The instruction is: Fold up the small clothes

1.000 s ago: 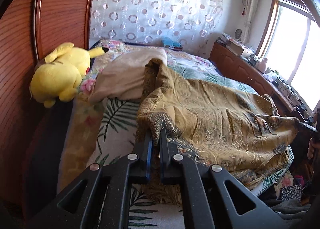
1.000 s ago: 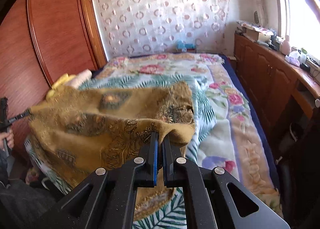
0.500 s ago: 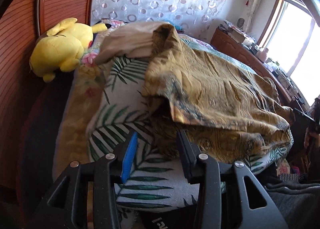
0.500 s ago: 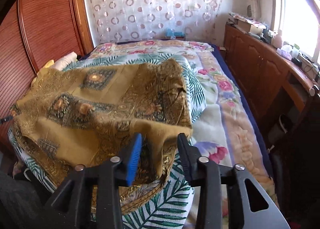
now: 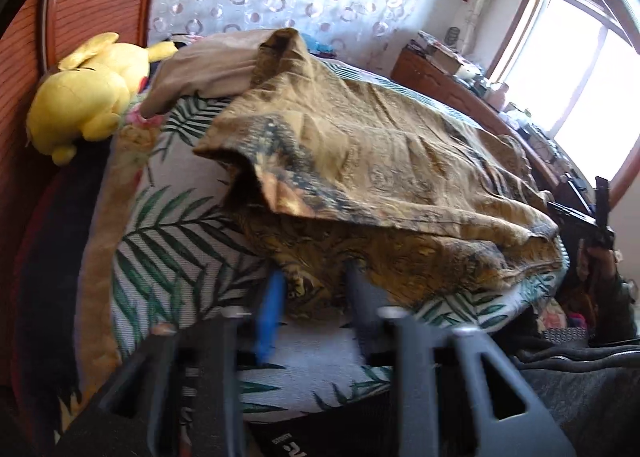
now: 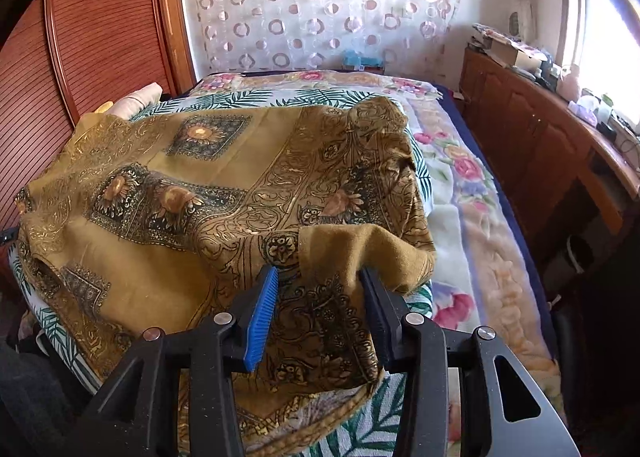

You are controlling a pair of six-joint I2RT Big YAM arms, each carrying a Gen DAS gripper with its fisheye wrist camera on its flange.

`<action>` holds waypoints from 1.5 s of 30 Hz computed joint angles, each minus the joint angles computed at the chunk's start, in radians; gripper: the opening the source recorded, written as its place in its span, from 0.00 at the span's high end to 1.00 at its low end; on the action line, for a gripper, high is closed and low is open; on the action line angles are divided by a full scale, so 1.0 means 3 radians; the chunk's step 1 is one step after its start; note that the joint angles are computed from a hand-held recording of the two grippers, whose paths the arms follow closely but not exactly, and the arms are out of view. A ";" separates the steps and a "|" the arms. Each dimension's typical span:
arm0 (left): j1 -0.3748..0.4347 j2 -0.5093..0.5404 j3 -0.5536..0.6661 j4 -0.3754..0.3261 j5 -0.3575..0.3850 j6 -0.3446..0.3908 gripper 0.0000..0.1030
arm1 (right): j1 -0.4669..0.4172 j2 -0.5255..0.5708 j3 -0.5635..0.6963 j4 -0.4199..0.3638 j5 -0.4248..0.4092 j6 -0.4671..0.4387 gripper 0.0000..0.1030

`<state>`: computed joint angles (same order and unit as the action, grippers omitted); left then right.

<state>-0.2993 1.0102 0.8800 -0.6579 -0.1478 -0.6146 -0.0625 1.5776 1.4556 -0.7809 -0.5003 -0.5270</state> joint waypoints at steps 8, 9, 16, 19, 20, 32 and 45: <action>-0.0108 -0.0231 0.0311 -0.0424 -0.0237 -0.0066 0.98 | -0.0069 0.0023 0.0047 -0.0061 -0.0099 0.0008 0.57; -0.0151 -0.0228 0.0404 -0.0564 -0.0338 -0.0054 0.98 | -0.0073 0.0020 0.0043 -0.0057 -0.0103 0.0008 0.57; -0.0160 -0.0213 0.0511 -0.0851 -0.0658 -0.0010 0.73 | -0.0061 -0.0009 -0.0004 -0.0007 -0.0090 0.0032 0.57; -0.0107 -0.0213 0.0445 -0.0747 -0.0620 0.0024 0.60 | -0.0057 -0.0032 -0.0018 -0.0004 -0.0069 0.0028 0.57; -0.0092 -0.0207 0.0426 -0.0693 -0.0584 0.0055 0.60 | -0.0060 -0.0042 -0.0023 -0.0002 -0.0074 0.0027 0.57; 0.0019 0.0197 0.0522 -0.0465 -0.0463 0.0150 0.60 | -0.0096 -0.0094 -0.0071 0.0030 -0.0045 0.0037 0.57; 0.0017 0.0178 0.0453 -0.0355 -0.0783 0.0154 0.77 | -0.0082 0.0055 0.0082 -0.0295 -0.0051 -0.0173 0.90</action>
